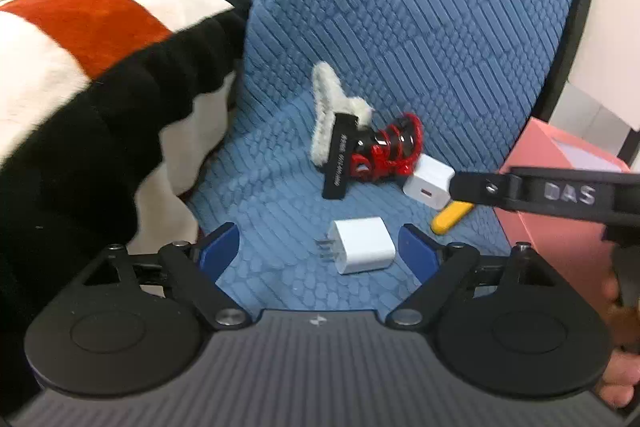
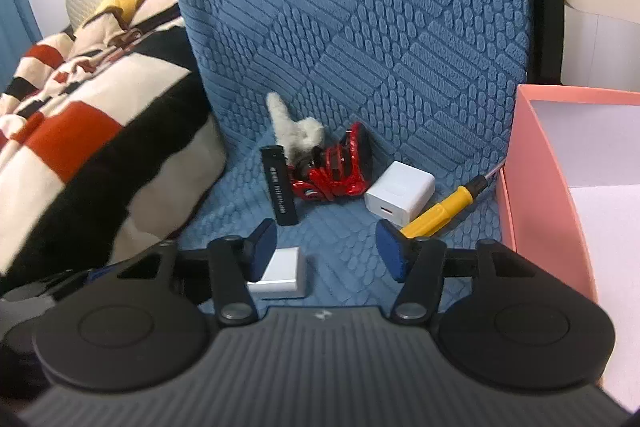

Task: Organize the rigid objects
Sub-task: 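Move the right tool to the yellow screwdriver while the left tool approaches the white charger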

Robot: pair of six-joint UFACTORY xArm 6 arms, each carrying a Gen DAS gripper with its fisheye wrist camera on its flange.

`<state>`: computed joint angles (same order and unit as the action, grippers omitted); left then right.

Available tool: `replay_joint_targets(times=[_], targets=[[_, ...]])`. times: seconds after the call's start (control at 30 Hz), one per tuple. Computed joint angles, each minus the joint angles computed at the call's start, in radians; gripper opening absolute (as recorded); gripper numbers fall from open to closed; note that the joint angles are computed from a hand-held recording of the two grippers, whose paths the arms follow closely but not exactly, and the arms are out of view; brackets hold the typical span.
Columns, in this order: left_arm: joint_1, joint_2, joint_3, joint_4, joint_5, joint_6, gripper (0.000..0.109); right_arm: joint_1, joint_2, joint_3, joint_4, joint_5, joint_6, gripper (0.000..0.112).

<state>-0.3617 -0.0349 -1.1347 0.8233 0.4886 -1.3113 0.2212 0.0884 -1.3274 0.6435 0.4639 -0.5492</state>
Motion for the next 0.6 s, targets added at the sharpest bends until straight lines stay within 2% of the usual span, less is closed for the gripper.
replay_joint_targets(times=[0.17,0.23,0.37,0.6], targets=[[0.001,0.042,-0.025,-0.036,-0.024,0.072,0.081,0.01,0.033,-0.003,-0.057,-0.063,0.03,0.058],[0.003,0.057,-0.035,-0.042,-0.036,0.086,0.08,0.002,0.053,-0.018,-0.073,-0.052,0.061,0.058],[0.006,0.085,-0.049,-0.078,-0.068,0.137,0.076,-0.012,0.106,-0.057,-0.155,-0.042,0.173,0.058],[-0.005,0.132,-0.085,-0.111,-0.054,0.193,0.076,-0.025,0.214,-0.146,-0.363,-0.034,0.428,0.058]])
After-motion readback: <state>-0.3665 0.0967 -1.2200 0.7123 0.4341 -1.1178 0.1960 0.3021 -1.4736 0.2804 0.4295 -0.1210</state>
